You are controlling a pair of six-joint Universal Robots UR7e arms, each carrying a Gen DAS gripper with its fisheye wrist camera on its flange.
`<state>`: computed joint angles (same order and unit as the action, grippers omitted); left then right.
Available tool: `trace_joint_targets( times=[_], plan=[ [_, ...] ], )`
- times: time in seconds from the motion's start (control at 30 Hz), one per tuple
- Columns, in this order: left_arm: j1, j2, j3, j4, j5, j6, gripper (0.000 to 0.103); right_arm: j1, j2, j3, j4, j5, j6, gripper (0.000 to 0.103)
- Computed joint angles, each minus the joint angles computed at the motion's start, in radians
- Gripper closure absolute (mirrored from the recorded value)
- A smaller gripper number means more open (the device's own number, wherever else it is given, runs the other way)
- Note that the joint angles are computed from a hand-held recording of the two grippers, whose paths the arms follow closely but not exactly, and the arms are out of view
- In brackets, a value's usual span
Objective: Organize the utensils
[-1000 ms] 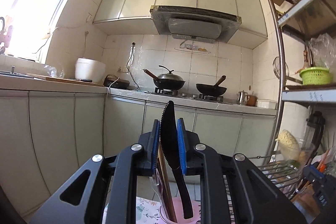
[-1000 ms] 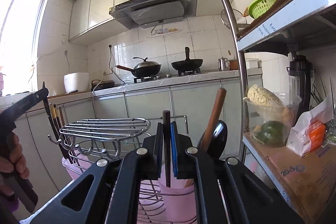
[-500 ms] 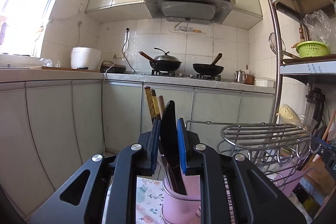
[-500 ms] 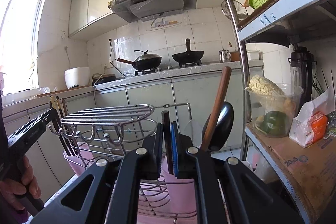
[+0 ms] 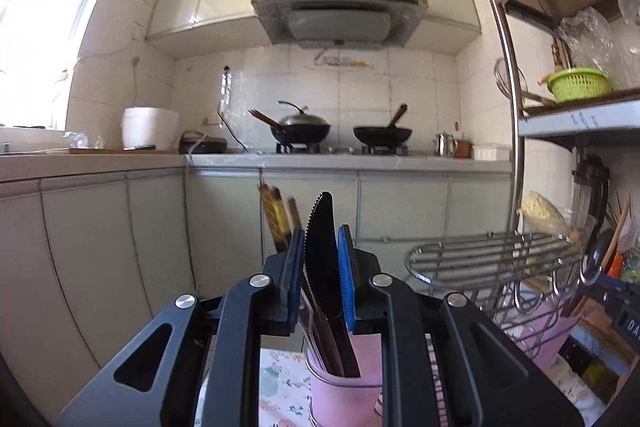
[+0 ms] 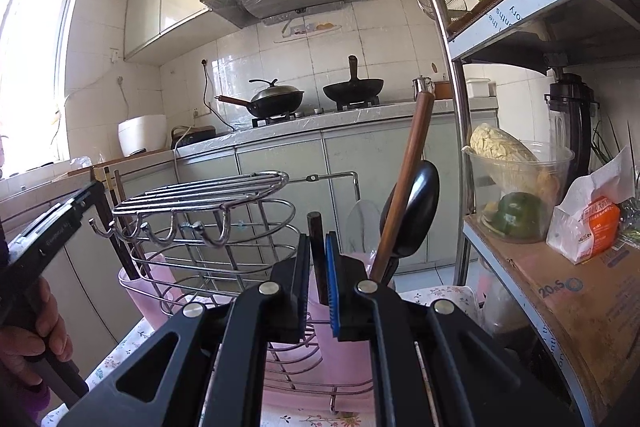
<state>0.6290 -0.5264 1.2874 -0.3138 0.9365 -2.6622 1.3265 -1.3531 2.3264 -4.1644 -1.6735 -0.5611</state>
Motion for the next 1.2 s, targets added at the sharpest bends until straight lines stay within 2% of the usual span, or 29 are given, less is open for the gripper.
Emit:
trace_joint_targets(
  times=[0.07, 0.23, 0.4, 0.57, 0.67, 0.7, 1.2],
  plan=[
    [0.011, 0.033, -0.067, 0.128, 0.012, -0.056, 0.087, 0.000, -0.001, 0.000, 0.002, 0.001, -0.001, 0.096],
    [0.031, 0.081, -0.149, 0.280, 0.011, -0.146, 0.087, 0.002, -0.003, 0.000, 0.005, -0.001, -0.006, 0.095],
    [0.030, 0.089, -0.154, 0.310, -0.004, -0.157, 0.086, -0.001, -0.009, 0.001, 0.026, 0.003, 0.005, 0.094],
    [0.026, 0.089, -0.155, 0.350, -0.004, -0.181, 0.085, 0.010, -0.004, 0.003, 0.022, -0.010, -0.005, 0.089],
    [0.023, 0.090, -0.156, 0.374, -0.004, -0.194, 0.083, 0.013, -0.011, 0.012, 0.039, -0.010, -0.003, 0.074],
    [0.022, 0.091, -0.161, 0.394, -0.002, -0.204, 0.082, 0.013, -0.012, 0.016, 0.041, -0.010, -0.002, 0.072],
    [-0.015, 0.035, -0.095, 0.537, 0.061, -0.398, 0.079, 0.041, -0.024, 0.112, 0.007, -0.048, -0.027, 0.072]
  ],
)
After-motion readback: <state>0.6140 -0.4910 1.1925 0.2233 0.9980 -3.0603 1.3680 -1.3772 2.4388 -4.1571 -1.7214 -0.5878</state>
